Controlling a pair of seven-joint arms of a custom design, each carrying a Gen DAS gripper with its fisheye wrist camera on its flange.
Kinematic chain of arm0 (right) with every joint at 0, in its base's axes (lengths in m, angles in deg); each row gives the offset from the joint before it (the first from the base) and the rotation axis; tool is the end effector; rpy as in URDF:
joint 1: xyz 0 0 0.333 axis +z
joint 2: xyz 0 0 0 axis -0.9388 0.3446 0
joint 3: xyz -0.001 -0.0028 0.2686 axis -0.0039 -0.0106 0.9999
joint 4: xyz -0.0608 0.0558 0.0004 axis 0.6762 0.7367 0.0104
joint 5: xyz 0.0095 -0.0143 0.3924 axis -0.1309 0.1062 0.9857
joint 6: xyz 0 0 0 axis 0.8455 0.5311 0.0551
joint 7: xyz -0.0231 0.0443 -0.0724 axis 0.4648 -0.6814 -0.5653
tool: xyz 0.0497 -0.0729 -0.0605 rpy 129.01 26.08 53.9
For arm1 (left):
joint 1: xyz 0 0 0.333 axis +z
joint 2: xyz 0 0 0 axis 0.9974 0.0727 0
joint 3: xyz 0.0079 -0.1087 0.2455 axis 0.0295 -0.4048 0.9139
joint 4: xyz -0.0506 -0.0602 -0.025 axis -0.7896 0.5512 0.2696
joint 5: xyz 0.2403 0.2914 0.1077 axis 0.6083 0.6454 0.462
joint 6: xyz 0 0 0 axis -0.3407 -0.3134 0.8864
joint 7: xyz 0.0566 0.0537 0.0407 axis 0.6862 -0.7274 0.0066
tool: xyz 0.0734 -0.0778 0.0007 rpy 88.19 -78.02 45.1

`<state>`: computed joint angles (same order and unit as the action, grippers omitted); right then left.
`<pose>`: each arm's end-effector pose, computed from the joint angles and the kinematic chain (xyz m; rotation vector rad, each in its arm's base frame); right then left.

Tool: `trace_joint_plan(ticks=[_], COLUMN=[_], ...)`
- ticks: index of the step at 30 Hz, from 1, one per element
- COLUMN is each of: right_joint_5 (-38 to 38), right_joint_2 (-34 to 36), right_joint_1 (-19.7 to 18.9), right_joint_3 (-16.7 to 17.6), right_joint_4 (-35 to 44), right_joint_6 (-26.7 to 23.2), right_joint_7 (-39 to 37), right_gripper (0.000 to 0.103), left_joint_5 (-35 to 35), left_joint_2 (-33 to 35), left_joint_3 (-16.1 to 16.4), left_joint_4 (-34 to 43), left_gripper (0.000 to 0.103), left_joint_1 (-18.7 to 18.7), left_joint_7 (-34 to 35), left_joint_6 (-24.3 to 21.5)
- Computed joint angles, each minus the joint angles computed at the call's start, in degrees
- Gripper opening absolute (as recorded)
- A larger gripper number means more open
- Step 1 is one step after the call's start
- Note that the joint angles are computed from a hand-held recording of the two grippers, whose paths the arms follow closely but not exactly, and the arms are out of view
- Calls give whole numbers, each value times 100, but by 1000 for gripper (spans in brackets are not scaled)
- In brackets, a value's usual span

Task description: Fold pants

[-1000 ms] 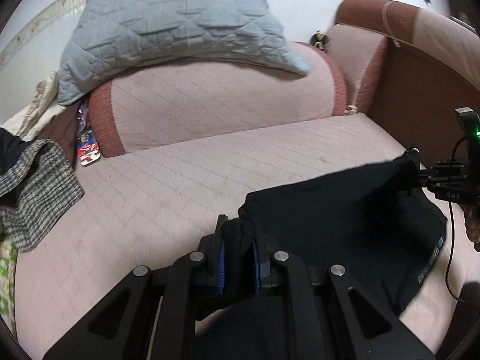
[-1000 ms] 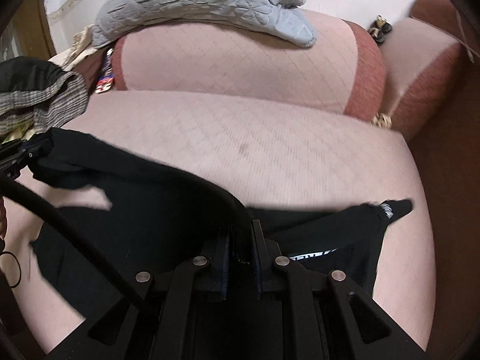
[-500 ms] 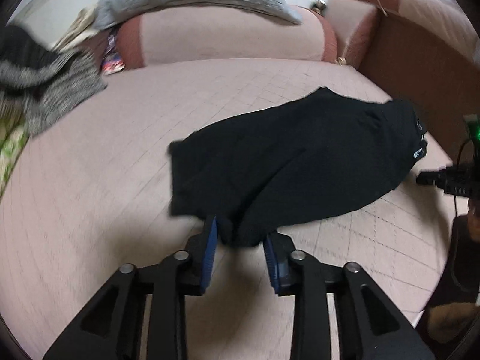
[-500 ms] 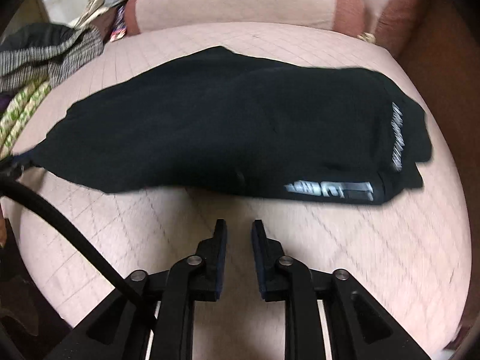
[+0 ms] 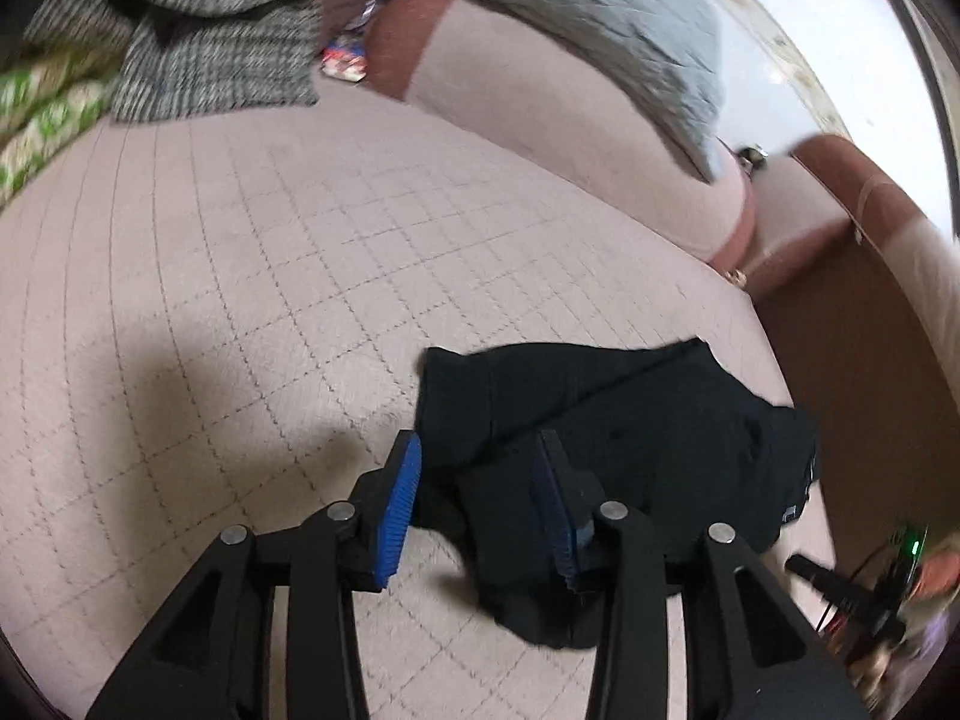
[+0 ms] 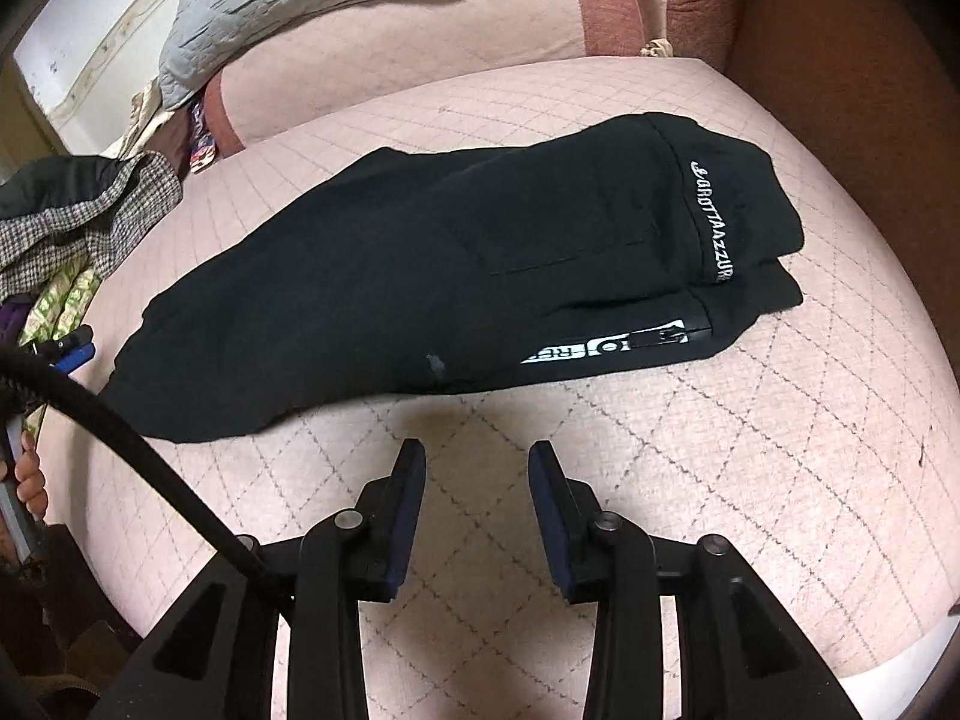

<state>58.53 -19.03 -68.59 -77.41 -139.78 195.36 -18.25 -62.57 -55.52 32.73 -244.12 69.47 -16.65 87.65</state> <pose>0.4425 -0.0771 0.3503 -1.9734 1.6064 -0.2027 0.3633 -0.1772 0.3800 -2.3031 1.5266 -1.0212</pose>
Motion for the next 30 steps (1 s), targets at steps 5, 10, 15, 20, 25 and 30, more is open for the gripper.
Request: trace_joint_plan(ticks=[5, 10, 15, 20, 25, 30], right_joint_5=[221, 556, 655, 745, 806, 602], right_joint_2=[209, 362, 213, 246, 275, 446], right_joint_1=[-27, -59, -59, -82, -162, -233], right_joint_3=[-90, -92, -45, -118, -134, -53], right_joint_4=[119, 160, 17, 33, 113, 396], right_joint_6=[29, 78, 286, 276, 259, 666], right_joint_7=[-73, -194, -386, -439, -375, -218], right_gripper=[39, 39, 39, 39, 39, 39], left_joint_5=[72, 1016, 1810, 2127, 2338, 2490], left_joint_2=[614, 1147, 807, 951, 1556, 2298], left_joint_3=[-39, -858, -1166, -977, -805, -627], left_joint_4=[547, 1219, 1427, 1812, 2298, 2687], left_gripper=[38, 12, 7, 7, 7, 7], left_joint_1=[-116, 493, 679, 685, 859, 799], left_joint_7=[328, -179, -1056, -1057, -1120, -1103], left_joint_6=[-621, -1204, -1715, -1844, -2071, -2397])
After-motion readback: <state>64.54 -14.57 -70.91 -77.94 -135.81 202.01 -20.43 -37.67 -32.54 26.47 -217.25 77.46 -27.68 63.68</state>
